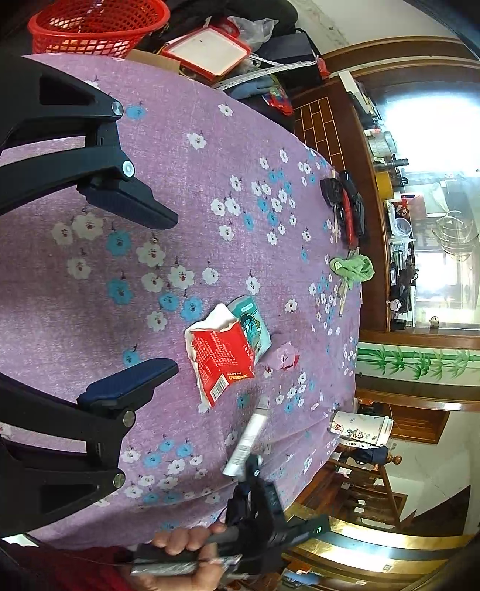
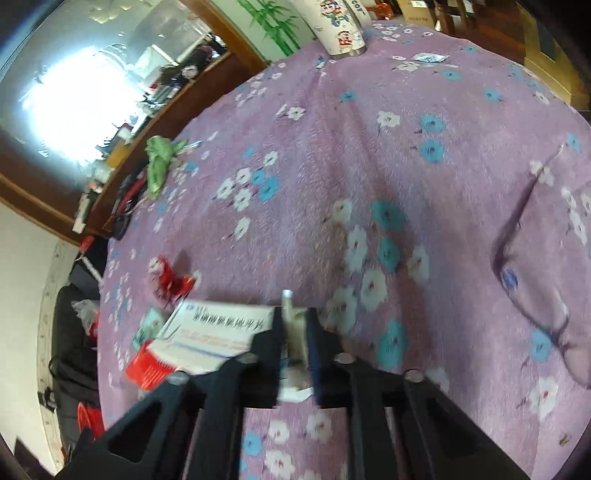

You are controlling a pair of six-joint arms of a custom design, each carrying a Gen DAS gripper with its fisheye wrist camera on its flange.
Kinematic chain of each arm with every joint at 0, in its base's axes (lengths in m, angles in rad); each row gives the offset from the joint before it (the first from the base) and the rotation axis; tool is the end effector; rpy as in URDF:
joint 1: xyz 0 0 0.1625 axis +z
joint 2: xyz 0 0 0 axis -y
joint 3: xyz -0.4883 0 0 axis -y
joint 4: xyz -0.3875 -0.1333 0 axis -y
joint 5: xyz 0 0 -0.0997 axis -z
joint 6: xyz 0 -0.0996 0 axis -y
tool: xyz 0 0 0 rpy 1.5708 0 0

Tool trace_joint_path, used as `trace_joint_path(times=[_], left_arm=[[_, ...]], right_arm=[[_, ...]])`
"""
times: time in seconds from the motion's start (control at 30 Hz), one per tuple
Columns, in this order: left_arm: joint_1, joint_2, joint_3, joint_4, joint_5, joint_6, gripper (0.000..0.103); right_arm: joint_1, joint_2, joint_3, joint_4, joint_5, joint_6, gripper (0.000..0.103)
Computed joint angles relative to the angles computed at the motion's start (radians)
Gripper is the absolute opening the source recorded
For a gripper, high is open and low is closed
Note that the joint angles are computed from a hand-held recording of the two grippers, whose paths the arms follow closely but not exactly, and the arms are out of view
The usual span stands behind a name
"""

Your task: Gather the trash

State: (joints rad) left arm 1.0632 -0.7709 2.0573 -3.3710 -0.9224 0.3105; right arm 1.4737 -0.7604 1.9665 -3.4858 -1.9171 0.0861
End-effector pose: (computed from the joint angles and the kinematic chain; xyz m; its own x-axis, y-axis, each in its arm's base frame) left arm -0.1152 -0.6051 0.1107 -0.6713 0.3544 -0.6510 0.6600 0.6856 -0.3073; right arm 0.0381 -0.6354 0.1308 -0.9051 0.3749 0.2007 0.1520 0.7259 -0.6707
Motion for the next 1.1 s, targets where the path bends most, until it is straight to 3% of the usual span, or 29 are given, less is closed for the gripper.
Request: trace_joint_path(times=[0.1, 0.23, 0.3, 0.4, 0.53, 0.6, 0.77, 0.87, 1.1], left_arm=[[0.0, 0.017, -0.025, 0.016, 0.002, -0.004, 0.071], [0.001, 0.037, -0.061, 0.044, -0.003, 0.002, 0.073], [0.001, 0.055, -0.084, 0.049, 0.004, 0.013, 0.078], [0.004, 0.09, -0.132, 0.06, 0.003, 0.041, 0.081], [0.029, 0.145, -0.228, 0.145, -0.014, 0.057, 0.082], [0.05, 0.16, -0.272, 0.209, -0.052, 0.047, 0.082], [0.063, 0.174, -0.284, 0.209, -0.103, 0.058, 0.081], [0.051, 0.164, -0.248, 0.209, -0.122, 0.063, 0.042], [0.02, 0.143, -0.167, 0.212, -0.168, 0.059, 0.038]], right_arm=[[0.021, 0.023, 0.023, -0.113, -0.04, -0.071, 0.006], [0.005, 0.044, 0.049, -0.238, 0.03, -0.144, 0.006], [0.018, 0.057, 0.04, -0.26, -0.007, -0.191, 0.006], [0.012, 0.054, 0.043, -0.257, 0.03, -0.208, 0.006], [0.006, 0.054, 0.049, -0.251, 0.025, -0.211, 0.006], [0.001, 0.051, 0.049, -0.242, 0.031, -0.205, 0.006], [-0.007, 0.045, 0.049, -0.227, 0.035, -0.194, 0.006], [-0.005, 0.045, 0.044, -0.215, 0.024, -0.191, 0.006], [-0.001, 0.048, 0.039, -0.209, 0.001, -0.192, 0.006]])
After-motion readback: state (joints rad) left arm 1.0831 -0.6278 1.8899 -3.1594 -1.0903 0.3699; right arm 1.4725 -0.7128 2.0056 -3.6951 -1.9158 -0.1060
